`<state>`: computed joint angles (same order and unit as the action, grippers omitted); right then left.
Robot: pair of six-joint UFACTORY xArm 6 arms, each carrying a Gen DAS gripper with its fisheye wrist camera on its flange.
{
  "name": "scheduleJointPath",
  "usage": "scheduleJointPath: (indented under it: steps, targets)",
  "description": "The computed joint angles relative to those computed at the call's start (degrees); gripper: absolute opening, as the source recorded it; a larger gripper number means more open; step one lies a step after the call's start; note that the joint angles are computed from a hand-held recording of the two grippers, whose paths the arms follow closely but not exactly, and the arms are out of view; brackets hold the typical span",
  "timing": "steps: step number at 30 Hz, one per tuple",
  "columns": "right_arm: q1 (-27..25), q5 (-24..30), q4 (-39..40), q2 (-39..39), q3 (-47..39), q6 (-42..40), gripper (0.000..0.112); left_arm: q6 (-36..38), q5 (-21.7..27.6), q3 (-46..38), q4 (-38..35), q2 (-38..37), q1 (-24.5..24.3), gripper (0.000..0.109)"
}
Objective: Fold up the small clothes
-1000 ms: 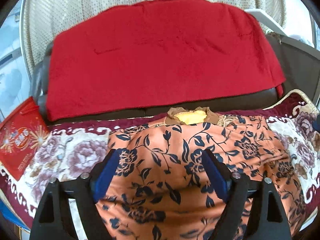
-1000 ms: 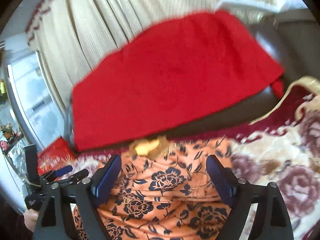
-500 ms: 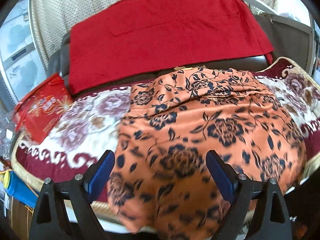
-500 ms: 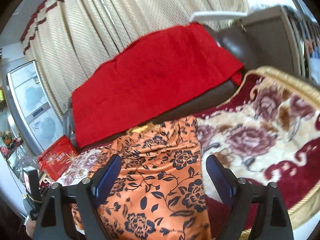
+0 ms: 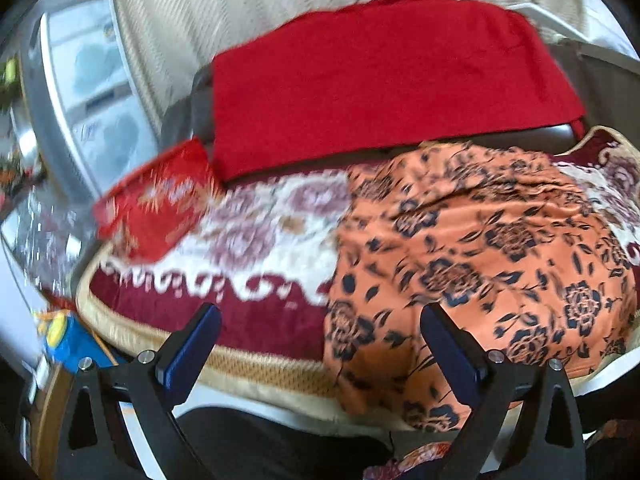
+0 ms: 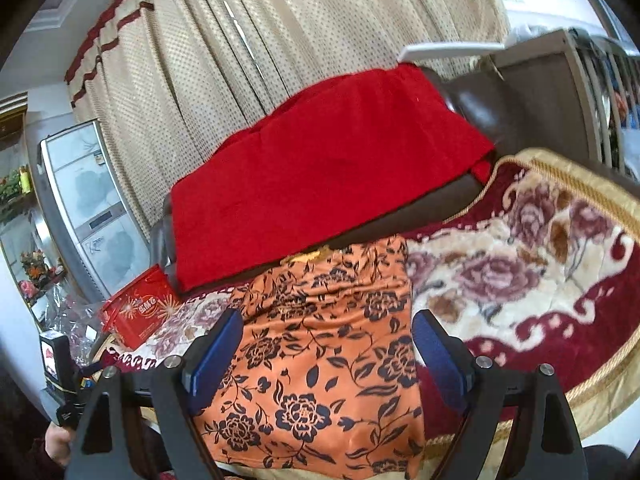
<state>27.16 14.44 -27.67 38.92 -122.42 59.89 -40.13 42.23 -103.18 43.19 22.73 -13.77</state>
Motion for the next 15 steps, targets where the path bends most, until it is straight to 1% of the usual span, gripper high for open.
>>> scheduleJointPath:
  steps: [3,4,5,7,10,15]
  targets:
    - [0.36,1.30,5.43,1.67,-1.62,-4.71,0.089,-0.84,1.49,-0.35,-0.67,0.85,0.68,0.100]
    - [0.41,1.47,6.05,2.01,-1.91,-5.02,0.089,-1.24,1.93,-0.61,-0.28,1.05,0.70,0.100]
    - [0.45,1.36,6.50,2.30,-2.02,-4.93,0.089,-1.68,2.04,-0.44,0.10,0.89,0.68,0.100]
    - [0.67,1.33,9.43,2.84,-2.46,-7.50,0.089,-2.70,1.16,0.08,0.93,0.37,0.82,0.100]
    - [0.89,2.02,8.86,3.26,-3.40,-7.89,0.089,-4.84,0.14,0.85,3.80,-0.65,0.76,0.100]
    - [1.47,3.35,11.36,5.16,-7.04,-10.56,0.089,-4.94,-1.14,0.97,4.43,-1.65,0.79,0.100]
